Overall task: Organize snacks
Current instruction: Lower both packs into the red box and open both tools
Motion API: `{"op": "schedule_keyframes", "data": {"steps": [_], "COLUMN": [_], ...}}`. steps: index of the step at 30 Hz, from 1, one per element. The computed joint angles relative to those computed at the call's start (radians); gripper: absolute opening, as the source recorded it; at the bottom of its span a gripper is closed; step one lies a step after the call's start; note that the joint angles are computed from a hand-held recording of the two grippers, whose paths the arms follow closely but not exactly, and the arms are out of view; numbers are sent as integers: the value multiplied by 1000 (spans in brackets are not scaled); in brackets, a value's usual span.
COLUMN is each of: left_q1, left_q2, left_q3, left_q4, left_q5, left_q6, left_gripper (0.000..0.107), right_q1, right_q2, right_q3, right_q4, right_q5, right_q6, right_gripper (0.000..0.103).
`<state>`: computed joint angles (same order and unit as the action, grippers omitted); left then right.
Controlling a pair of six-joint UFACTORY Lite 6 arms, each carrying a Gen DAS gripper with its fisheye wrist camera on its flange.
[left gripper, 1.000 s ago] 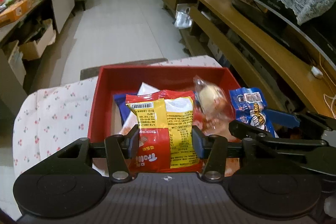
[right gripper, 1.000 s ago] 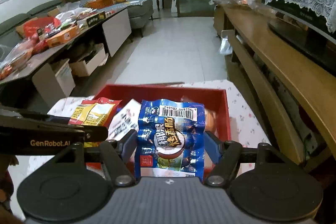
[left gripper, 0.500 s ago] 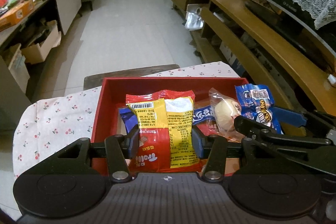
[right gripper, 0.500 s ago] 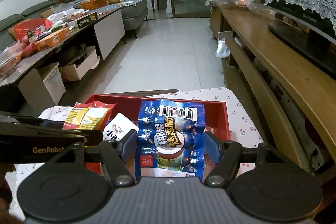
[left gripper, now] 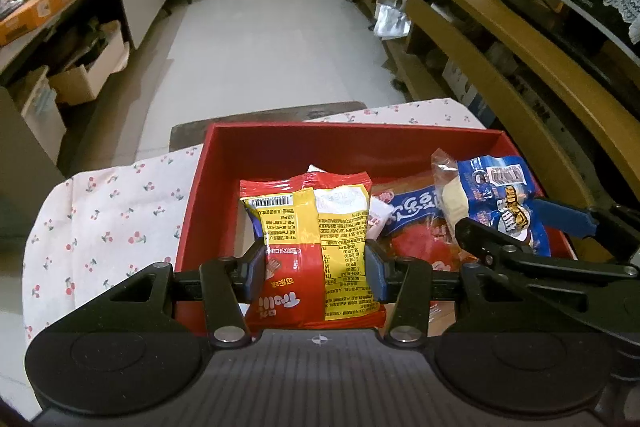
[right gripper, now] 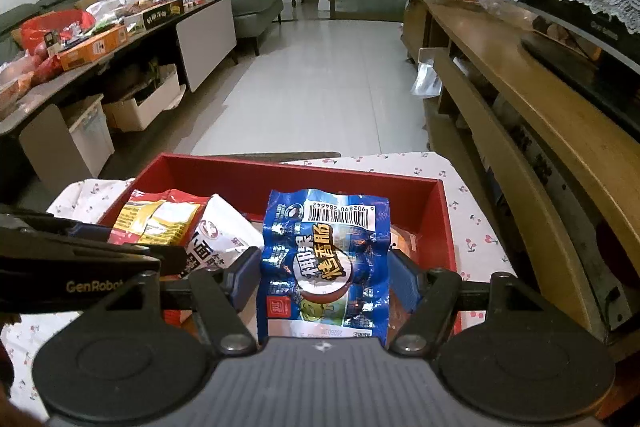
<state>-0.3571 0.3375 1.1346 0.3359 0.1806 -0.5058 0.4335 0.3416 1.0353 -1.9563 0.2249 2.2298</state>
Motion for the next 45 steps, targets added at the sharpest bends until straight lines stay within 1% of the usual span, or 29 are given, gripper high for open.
{"op": "schedule_keyframes", "data": {"steps": [5, 18, 21, 24, 28, 30, 32, 34, 38, 42, 45], "left_q1": [2, -8, -10, -13, -9, -11, -9, -4, -3, -3, -14], "left_q2": [18, 47, 53, 57, 57, 55, 51, 47, 31, 19, -3], "left_q3": [5, 19, 25, 25, 22, 20, 17, 17, 7, -1, -19], "left_q4": [26, 115, 119, 159, 154, 194, 216, 189, 200, 140, 151], "left_q5": [1, 17, 22, 25, 21, 22, 21, 17, 13, 10, 7], "left_q6": [-30, -136, -141, -175, -173, -213, -238, -215, -227, -162, -172], "left_gripper": [56, 57, 57, 58, 62, 66, 69, 71, 73, 76, 77], "right_q1": [8, 4, 7, 7, 7, 7, 3, 7, 4, -6, -9], "right_q2": [25, 68, 82, 89, 94, 96, 87, 76, 63, 51, 29], "right_q3": [14, 53, 65, 72, 79, 81, 70, 60, 51, 41, 25], "right_q4": [16, 72, 115, 137, 153, 164, 114, 98, 81, 91, 97], "right_q5": [14, 0, 1, 1, 3, 9, 10, 23, 25, 24, 25], "right_q6": [-23, -90, -134, -161, -174, -182, -135, -118, -98, -96, -90], "right_gripper": [88, 88, 89, 89, 89, 89, 90, 91, 92, 92, 92]}}
